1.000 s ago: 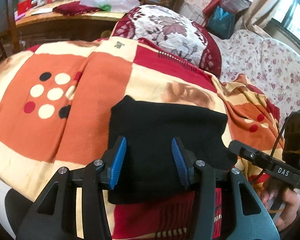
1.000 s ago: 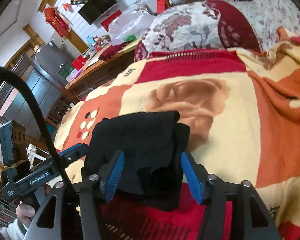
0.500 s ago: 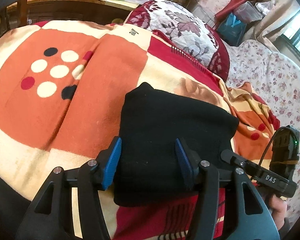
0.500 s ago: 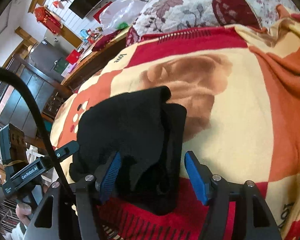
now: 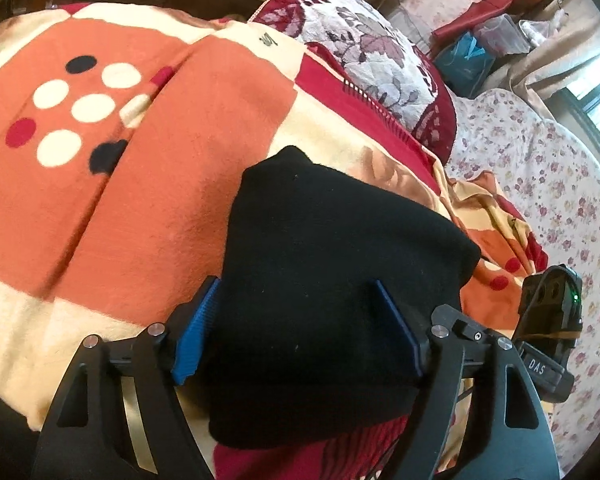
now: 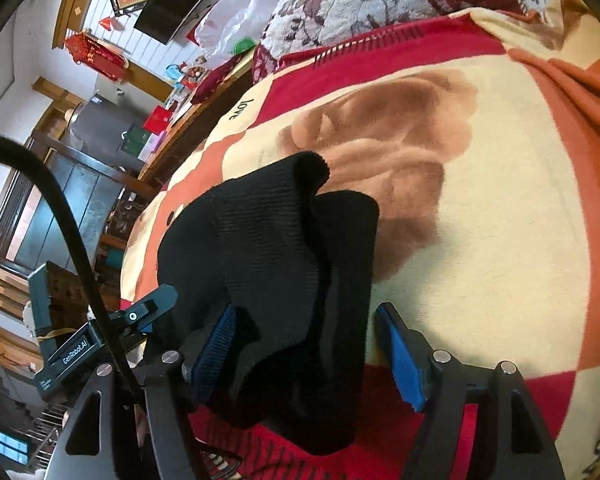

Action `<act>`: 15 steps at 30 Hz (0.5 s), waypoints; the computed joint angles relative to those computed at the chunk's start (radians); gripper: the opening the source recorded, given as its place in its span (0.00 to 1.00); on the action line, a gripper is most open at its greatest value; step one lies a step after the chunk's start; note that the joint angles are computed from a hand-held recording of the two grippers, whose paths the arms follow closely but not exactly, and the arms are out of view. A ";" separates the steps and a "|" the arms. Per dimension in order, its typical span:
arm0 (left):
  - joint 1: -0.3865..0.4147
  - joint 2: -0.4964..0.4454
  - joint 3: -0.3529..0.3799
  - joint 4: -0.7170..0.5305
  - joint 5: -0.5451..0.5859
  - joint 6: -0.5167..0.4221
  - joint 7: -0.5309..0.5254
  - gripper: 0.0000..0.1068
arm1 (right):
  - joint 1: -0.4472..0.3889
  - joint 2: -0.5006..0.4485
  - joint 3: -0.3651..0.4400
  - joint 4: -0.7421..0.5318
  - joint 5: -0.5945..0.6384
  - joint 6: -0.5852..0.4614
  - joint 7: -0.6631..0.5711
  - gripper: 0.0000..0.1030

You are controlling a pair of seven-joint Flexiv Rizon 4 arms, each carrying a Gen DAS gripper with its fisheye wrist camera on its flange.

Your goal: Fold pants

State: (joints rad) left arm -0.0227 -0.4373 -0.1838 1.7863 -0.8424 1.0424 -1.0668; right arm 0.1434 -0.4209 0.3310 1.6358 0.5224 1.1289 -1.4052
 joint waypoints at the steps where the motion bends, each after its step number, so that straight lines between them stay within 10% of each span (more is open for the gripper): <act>1: -0.001 0.001 -0.001 0.001 0.004 0.001 0.010 0.72 | 0.000 0.003 0.004 0.004 0.003 0.007 -0.009 0.67; 8: 0.001 0.029 -0.011 0.020 -0.030 0.005 0.091 0.53 | 0.023 0.028 0.004 0.043 -0.039 0.086 -0.029 0.43; 15: -0.014 0.053 -0.012 -0.015 -0.062 -0.008 0.133 0.50 | 0.009 0.053 0.007 0.029 -0.033 0.109 -0.036 0.41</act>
State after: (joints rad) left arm -0.0370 -0.3844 -0.1960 1.7714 -0.9046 1.0347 -0.9338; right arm 0.1528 -0.3680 0.3375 1.6645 0.4897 1.2381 -1.4410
